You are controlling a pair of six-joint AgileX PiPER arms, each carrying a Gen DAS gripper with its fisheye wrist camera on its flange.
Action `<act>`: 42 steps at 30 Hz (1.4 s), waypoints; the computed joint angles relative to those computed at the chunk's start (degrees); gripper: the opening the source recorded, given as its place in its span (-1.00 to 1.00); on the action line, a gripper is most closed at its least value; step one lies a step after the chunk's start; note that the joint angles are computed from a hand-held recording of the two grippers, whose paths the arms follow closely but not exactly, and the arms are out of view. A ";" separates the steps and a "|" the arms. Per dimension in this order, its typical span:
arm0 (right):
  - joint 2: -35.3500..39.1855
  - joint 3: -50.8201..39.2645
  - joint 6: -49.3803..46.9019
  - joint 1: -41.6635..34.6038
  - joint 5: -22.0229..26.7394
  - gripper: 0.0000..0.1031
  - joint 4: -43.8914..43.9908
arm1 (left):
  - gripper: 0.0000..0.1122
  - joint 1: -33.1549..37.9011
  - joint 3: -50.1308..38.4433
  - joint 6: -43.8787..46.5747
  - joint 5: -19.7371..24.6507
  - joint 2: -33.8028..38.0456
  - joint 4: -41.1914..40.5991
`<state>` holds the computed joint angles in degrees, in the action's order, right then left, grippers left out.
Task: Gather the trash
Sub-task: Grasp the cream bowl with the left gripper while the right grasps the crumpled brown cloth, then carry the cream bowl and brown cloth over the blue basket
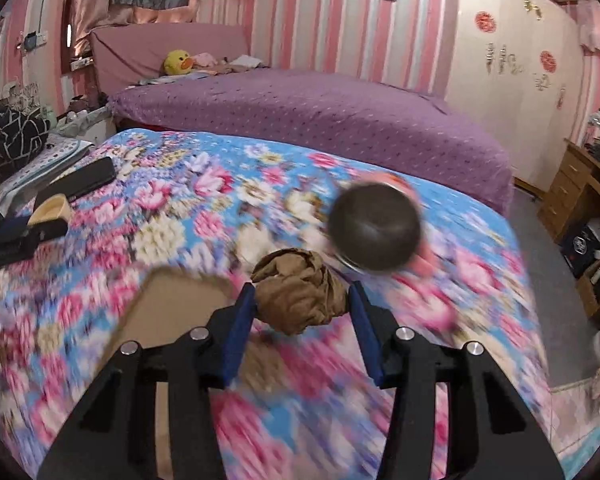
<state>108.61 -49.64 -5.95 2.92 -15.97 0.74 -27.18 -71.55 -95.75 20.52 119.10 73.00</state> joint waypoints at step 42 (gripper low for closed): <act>-8.96 14.62 38.93 -85.12 -31.01 -0.08 -81.78 | 0.08 -44.88 -31.30 -3.63 24.96 17.00 -4.44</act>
<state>99.65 -35.02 32.98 -82.19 -46.98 -81.04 -72.07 -102.85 -99.38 45.48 136.11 68.56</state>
